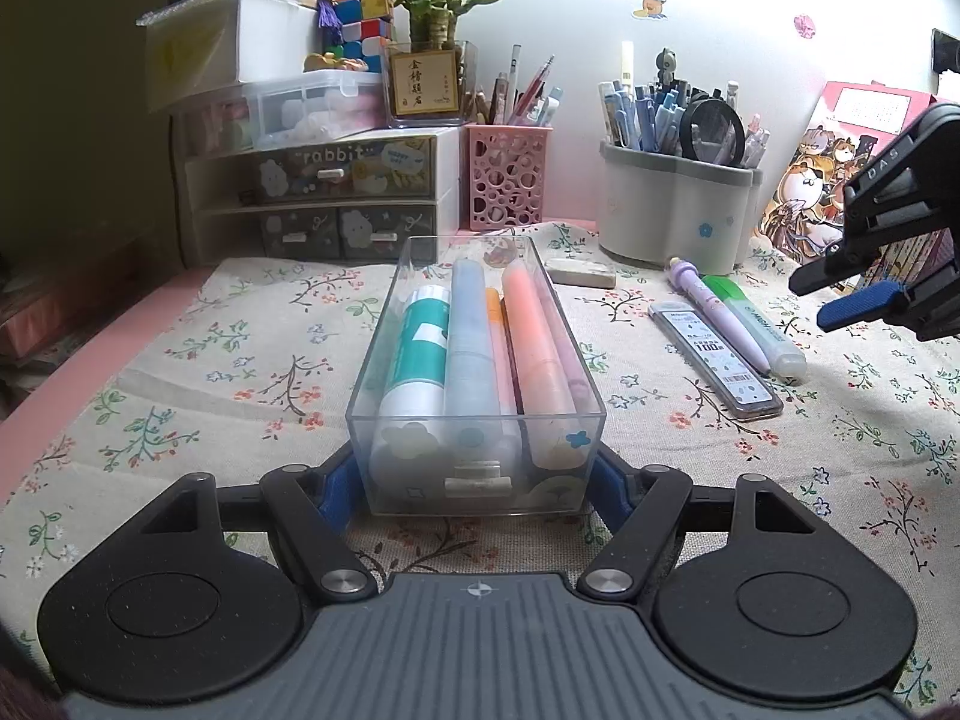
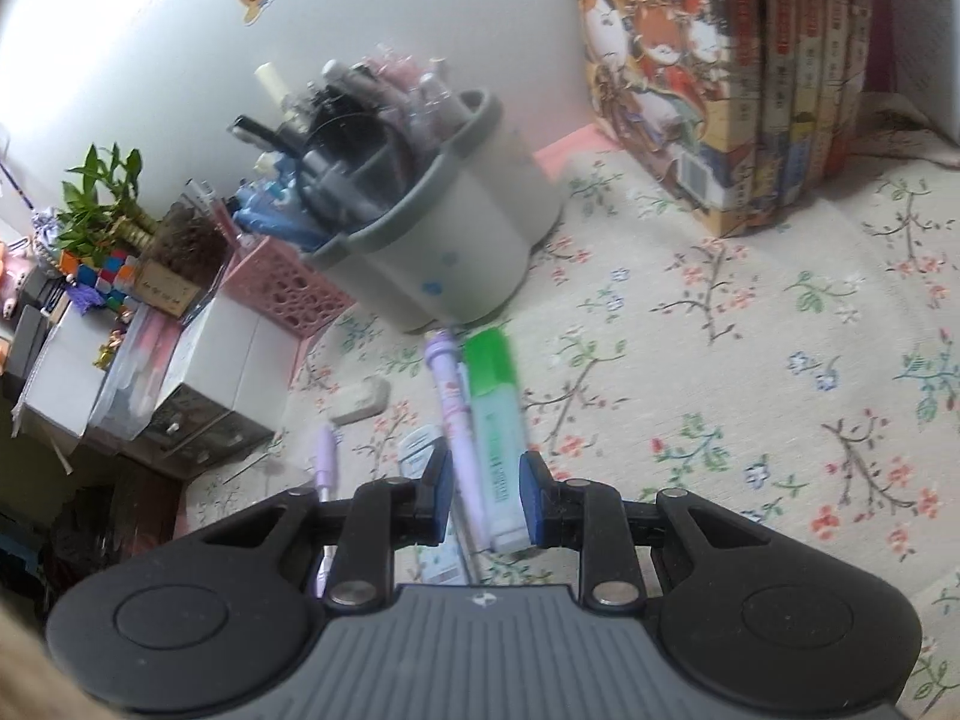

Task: Organize stationery
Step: 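Move the right tool to the lavender character pen and grasp it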

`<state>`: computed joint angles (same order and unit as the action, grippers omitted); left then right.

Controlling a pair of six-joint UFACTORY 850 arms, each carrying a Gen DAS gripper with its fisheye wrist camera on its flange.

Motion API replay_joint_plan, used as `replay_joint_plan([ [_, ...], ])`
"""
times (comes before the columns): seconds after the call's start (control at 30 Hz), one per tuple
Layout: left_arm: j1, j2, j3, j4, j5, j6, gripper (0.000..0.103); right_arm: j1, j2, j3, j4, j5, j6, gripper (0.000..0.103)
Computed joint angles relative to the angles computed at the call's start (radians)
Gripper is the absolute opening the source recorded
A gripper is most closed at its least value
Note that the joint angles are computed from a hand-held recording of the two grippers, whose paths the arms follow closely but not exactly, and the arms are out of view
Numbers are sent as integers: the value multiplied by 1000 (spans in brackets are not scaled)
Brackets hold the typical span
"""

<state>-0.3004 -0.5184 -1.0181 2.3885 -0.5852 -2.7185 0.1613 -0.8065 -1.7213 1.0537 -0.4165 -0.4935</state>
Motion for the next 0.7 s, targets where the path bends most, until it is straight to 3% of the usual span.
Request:
replay_joint_plan([
  [0.2, 0, 0, 0, -1, 0, 1, 73, -11, 9, 14, -122, 67, 84, 21],
  [0.47, -7, 0, -1, -41, -8, 25, 72, -26, -16, -13, -146, 46, 138, 21],
  [0.6, -7, 0, -1, -42, -7, 26, 72, 0, -53, -77, -212, 14, 104, 21],
  [0.7, -6, 1, 0, -39, -9, 27, 72, 20, -105, -160, -342, -27, 192, 21],
])
